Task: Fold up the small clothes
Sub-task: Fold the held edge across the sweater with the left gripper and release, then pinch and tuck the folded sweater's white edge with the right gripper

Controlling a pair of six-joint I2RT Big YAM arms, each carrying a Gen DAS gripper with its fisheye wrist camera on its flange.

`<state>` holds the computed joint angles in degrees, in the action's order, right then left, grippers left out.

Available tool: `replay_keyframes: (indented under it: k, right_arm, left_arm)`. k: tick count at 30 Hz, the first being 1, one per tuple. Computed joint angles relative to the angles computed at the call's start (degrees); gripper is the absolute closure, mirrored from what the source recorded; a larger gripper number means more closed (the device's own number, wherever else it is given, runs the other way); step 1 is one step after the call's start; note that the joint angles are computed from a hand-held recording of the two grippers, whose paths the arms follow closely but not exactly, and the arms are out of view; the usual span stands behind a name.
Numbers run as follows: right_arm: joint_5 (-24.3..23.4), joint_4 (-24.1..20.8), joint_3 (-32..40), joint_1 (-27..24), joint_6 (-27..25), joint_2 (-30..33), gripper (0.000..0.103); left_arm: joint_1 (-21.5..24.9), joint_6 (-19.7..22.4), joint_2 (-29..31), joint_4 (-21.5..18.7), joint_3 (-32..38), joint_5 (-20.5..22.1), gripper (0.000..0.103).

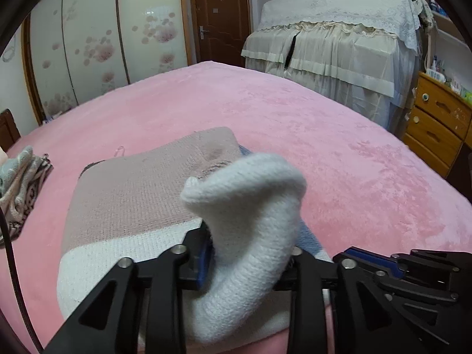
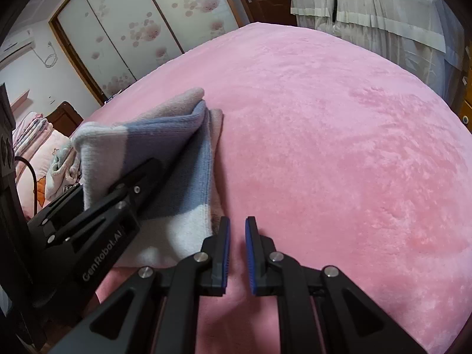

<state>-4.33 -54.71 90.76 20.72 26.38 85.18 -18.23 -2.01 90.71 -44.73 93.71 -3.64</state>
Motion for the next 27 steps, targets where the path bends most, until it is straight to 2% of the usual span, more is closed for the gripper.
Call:
replay_keyframes:
  k: [2, 4, 6, 12, 17, 19, 21, 24, 27]
  right_arm:
    - [0.0, -0.5, 0.6, 0.0, -0.3, 0.1, 0.092]
    - [0.2, -0.9, 0.9, -0.2, -0.3, -0.2, 0.092]
    - [0.1, -1.3, 1.3, -0.4, -0.4, -0.6, 0.092]
    - [-0.2, -3.7, 4.6, -0.8, -2.1, -0.7, 0.093]
    - [-1.7, -5.7, 8.7, -0.5, -5.1, 0.0, 0.092]
    - [-1.9, -6.1, 10.3, -0.1, -6.1, 0.3, 0.085]
    - [-2.3, -6.0, 11.9, 0.1, -7.4, 0.7, 0.065]
    - [-2.7, -6.8, 15.0, 0.8, -10.3, 2.0, 0.056]
    - [-3.1, -9.8, 19.8, 1.8, -14.5, 5.1, 0.051]
  left_arm:
    - [0.7, -1.1, -0.1, -1.1, 0.7, 3.1, 0.055]
    - [1.4, -2.2, -0.5, -2.7, 1.5, 6.7, 0.031]
    - [2.1, -3.0, -1.3, -4.6, 2.1, 9.1, 0.022]
    - [6.0, -2.9, -4.5, -11.1, 4.1, 14.0, 0.020]
    - [11.1, -4.4, -7.6, -12.9, 3.6, 15.0, 0.017]
    - [13.7, -5.6, -8.4, -13.6, 3.4, 15.5, 0.016]
    - [15.7, -6.7, -8.6, -14.2, 3.2, 15.1, 0.016]
    - [18.6, -7.8, -8.6, -15.1, 2.7, 15.2, 0.016]
    - [20.7, -8.4, -7.4, -16.7, 2.9, 15.9, 0.016]
